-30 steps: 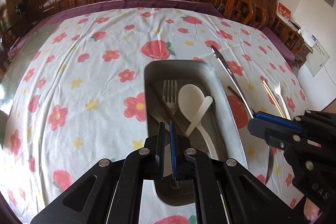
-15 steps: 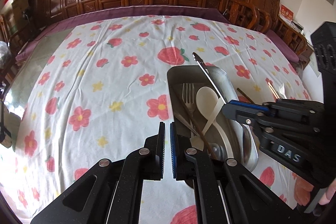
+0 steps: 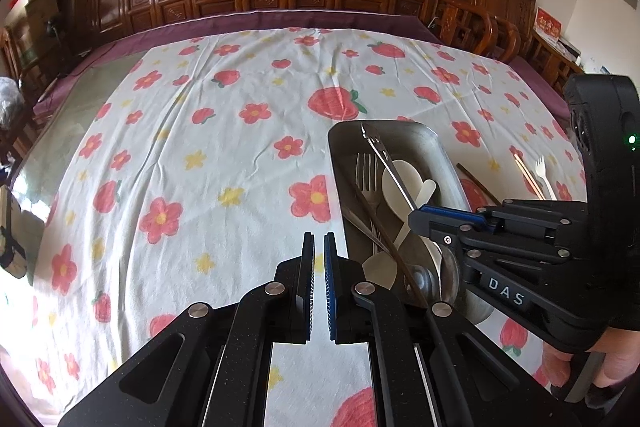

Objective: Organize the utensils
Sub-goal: 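Lower the smiley spoon into the tray and open the right gripper, then grasp a light bamboo chopstick with the right gripper and lift it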

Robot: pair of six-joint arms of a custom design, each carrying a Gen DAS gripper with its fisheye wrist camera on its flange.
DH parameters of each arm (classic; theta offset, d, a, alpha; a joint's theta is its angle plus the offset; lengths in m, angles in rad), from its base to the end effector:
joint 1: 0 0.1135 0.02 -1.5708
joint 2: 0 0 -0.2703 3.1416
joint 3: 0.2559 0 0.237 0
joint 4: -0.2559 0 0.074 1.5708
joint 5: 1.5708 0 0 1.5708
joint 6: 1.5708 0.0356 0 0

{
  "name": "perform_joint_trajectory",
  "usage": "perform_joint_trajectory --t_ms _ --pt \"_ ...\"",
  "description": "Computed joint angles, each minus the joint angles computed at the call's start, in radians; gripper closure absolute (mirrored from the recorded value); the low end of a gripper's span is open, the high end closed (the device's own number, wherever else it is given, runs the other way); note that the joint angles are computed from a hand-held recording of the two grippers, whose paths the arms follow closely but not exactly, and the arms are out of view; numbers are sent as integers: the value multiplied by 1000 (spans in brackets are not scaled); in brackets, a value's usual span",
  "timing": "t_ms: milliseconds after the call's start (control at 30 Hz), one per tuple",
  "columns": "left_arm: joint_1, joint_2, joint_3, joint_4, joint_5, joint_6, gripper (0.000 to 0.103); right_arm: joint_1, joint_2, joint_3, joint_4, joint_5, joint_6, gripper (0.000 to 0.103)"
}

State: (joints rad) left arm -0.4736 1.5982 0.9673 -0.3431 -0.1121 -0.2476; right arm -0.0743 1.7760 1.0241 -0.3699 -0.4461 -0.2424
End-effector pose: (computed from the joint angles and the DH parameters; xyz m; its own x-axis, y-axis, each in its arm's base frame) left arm 0.2772 -0.1376 0.2064 -0.8110 0.1420 -0.5675 0.2048 0.9776 -0.0480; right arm 0.3298 -0.0091 0.1697 -0.8434 -0.1544 -0.5147 -0.3319 0.9029 0.2731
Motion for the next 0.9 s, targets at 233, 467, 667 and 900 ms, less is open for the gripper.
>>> perform_joint_trajectory --t_ms 233,467,667,900 --pt "-9 -10 6 -13 -2 -1 99 -32 -45 -33 6 -11 -34 93" --pt "-85 -12 26 -29 -18 -30 99 -225 -185 -126 -50 -45 -228 93" --pt "-182 22 67 -33 -35 -66 85 -501 -185 -122 -121 -70 -447 93" --pt "-282 101 138 -29 -35 -106 71 -725 -5 -1 -141 -57 -579 93"
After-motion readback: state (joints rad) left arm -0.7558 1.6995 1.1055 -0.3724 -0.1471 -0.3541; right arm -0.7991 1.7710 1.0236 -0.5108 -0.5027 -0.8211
